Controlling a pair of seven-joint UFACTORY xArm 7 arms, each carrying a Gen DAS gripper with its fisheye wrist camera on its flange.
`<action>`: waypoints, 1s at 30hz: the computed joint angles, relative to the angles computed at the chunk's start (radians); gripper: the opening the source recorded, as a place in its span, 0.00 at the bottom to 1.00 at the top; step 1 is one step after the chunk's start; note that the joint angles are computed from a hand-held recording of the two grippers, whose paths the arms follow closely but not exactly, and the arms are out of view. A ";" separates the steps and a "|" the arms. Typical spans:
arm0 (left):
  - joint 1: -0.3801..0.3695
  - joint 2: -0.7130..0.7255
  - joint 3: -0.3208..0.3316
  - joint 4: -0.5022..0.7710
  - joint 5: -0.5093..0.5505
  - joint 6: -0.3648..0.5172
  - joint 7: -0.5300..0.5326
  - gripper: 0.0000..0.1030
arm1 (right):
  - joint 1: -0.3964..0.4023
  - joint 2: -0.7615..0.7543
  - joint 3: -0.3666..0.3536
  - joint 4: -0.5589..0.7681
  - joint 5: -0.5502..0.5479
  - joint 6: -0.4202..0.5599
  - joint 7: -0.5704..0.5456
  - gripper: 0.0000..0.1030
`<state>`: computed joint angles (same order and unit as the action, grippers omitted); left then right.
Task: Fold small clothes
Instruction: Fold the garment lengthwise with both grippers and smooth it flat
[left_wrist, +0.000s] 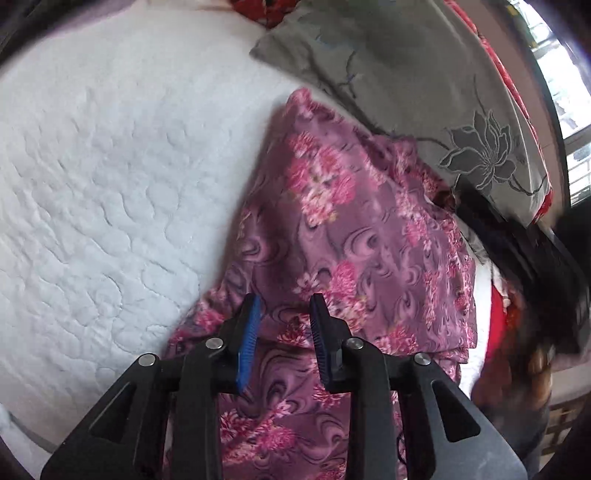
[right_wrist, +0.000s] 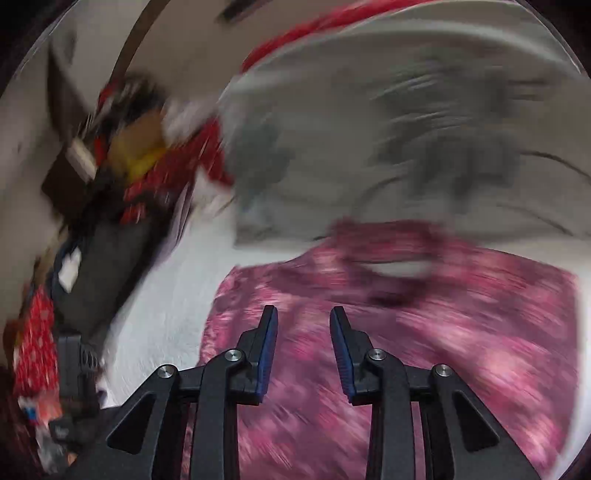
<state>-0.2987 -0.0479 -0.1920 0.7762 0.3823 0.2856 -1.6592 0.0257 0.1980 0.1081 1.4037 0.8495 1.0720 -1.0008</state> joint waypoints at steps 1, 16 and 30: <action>0.003 0.000 0.001 -0.007 0.017 -0.019 -0.008 0.24 | 0.034 0.015 0.018 0.004 -0.038 -0.033 0.010 0.31; 0.127 -0.009 -0.058 -0.114 0.153 -0.273 -0.091 0.24 | 0.175 0.140 0.084 0.033 -0.293 -0.242 0.005 0.01; 0.030 -0.002 -0.050 0.051 0.031 0.098 0.112 0.40 | -0.020 -0.042 -0.041 -0.146 -0.157 -0.066 -0.031 0.27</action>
